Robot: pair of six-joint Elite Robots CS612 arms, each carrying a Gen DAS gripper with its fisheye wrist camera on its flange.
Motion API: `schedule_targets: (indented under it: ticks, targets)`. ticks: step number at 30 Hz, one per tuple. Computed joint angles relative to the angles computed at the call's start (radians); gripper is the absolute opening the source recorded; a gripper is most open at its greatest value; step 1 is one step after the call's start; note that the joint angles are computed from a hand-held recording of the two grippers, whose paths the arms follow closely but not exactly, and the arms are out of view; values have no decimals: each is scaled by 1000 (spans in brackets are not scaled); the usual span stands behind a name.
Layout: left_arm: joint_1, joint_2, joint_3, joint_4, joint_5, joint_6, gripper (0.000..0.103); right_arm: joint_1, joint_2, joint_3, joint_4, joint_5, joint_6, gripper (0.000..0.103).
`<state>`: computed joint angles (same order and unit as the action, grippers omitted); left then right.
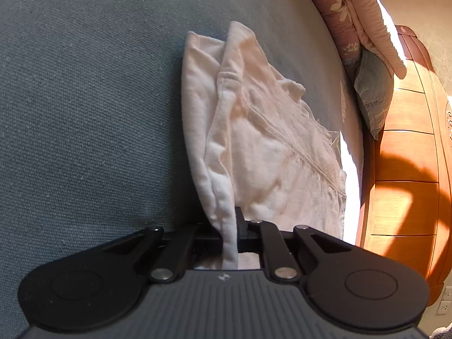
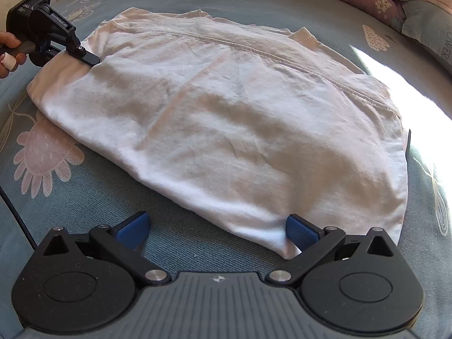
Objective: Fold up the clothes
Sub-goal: 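Lift the gripped edge with the left gripper and fold it over the shirt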
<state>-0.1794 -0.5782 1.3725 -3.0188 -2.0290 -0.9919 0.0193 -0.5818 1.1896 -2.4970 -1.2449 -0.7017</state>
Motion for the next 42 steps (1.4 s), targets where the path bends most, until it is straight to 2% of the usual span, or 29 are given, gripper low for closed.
schedule_targets:
  ticks: [2,4,8,11,15,20,28,32,36,42]
  targets:
    - [-14,-24,1,60,52,62,6,0,1,-18,45,-1,-6,103]
    - [-28,-46,-1,113,102,124,6,-5,5,-50,117,22,11,103]
    - [-40,-75,14,105,142,144,6,-12,12,-105,223,83,109,103]
    - [-43,-82,7,97,143,139,6,-6,18,-135,245,115,158,103]
    - [-46,-84,-6,108,146,144,6,4,38,-185,248,218,164,103]
    - [-49,-84,-14,107,149,143,6,13,94,-280,316,373,180,103]
    - [-46,-79,-11,90,139,125,6,42,172,-387,361,394,306,103]
    - [-48,-81,-7,87,145,121,6,53,185,-400,309,351,324,103]
    - [-49,-83,-9,82,138,120,6,50,166,-375,294,361,300,103]
    - [-55,-84,-31,94,126,125,6,31,91,-262,293,342,181,103]
